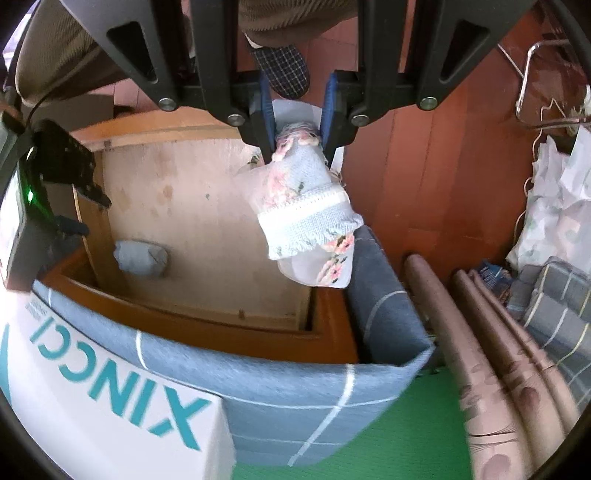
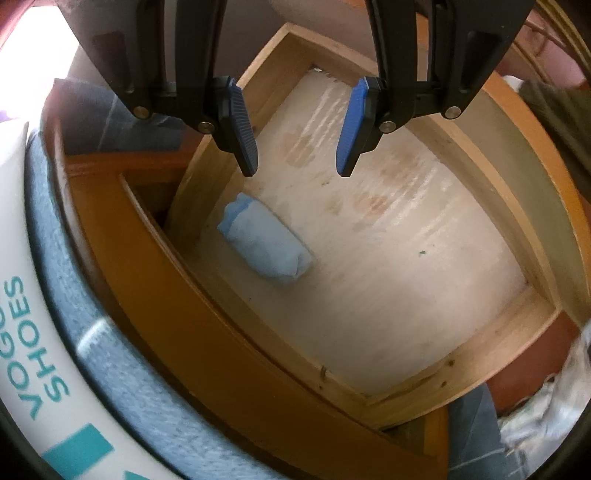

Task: Take underwear out of drawer
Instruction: 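Reach the open right tool into the drawer toward the light blue roll while the left tool holds the underwear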

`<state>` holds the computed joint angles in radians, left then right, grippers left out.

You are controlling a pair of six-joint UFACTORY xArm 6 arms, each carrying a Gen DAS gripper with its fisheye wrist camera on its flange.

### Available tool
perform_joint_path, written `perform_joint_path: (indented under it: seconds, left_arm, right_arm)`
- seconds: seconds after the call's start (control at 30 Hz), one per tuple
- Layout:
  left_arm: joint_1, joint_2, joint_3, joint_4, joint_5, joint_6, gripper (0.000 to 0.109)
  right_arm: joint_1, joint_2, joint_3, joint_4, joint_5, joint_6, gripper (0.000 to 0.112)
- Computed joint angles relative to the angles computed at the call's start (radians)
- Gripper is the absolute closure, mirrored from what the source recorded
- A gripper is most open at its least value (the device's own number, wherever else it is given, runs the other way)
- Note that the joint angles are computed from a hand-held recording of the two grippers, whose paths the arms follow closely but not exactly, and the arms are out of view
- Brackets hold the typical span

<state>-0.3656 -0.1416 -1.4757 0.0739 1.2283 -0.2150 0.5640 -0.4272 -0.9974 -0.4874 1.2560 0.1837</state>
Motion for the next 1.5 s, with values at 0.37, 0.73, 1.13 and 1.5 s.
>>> perform_joint_path:
  seconds: [0.37, 0.73, 1.13, 1.5]
  left_arm:
    - [0.009, -0.006, 0.006, 0.017, -0.016, -0.05, 0.087]
    - [0.018, -0.028, 0.021, 0.039, -0.031, -0.114, 0.087]
    - [0.034, -0.043, 0.03, 0.029, -0.044, -0.139, 0.087]
    - [0.04, -0.046, 0.035, 0.006, -0.051, -0.126, 0.087]
  right_arm:
    - [0.018, -0.002, 0.039, -0.057, -0.027, -0.028, 0.072]
    - [0.084, 0.029, 0.069, -0.254, -0.056, -0.053, 0.072]
    - [0.089, 0.1, 0.089, -0.403, -0.079, -0.082, 0.072]
    - [0.046, 0.144, 0.124, -0.516, -0.153, -0.117, 0.072]
